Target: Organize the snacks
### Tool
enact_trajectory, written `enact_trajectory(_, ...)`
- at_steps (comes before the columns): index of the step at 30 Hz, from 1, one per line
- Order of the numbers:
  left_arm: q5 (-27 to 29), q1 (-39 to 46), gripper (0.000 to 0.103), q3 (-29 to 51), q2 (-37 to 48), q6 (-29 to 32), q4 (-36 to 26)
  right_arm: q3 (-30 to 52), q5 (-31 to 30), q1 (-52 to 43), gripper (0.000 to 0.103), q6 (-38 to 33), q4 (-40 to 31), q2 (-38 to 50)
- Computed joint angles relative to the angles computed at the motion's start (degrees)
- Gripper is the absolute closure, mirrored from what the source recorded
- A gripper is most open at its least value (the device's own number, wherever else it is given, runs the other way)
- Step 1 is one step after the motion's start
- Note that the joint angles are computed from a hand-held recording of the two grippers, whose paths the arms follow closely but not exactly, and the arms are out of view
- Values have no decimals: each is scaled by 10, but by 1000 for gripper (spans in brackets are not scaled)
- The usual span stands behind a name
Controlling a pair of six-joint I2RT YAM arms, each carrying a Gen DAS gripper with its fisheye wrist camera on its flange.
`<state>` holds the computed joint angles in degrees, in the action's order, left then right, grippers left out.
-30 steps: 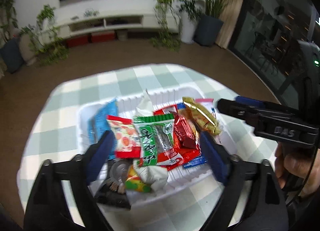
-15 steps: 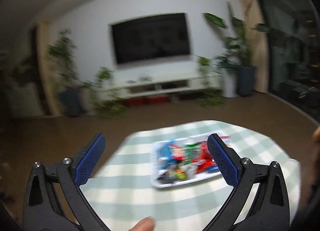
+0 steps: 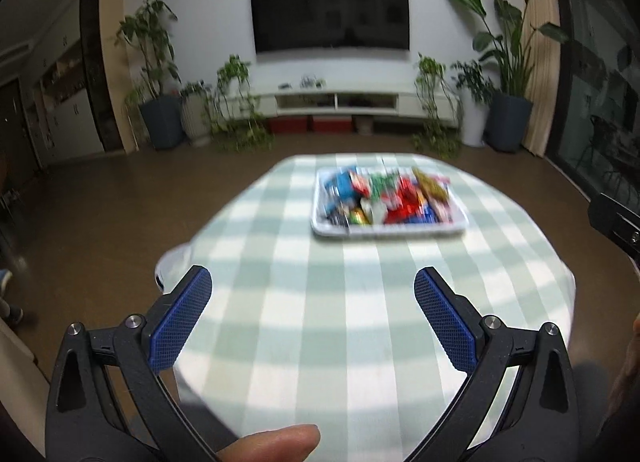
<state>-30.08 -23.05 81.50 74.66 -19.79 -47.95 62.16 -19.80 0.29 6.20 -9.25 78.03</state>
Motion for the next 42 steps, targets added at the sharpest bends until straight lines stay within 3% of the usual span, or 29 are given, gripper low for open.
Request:
enact_trajectory(7, -4, -72, 0, -102, -60, -71, -18, -103, 97, 44, 0, -35, -8, -106)
enact_trajectory(14, -2, -70, 0, -105, -61, -75, -19, -142, 142, 80, 0, -34, -23, -137)
enact_trajectory(42, 30, -28, 0, -107, -57, -61, -15, -138, 170, 97, 0, -27, -31, -121)
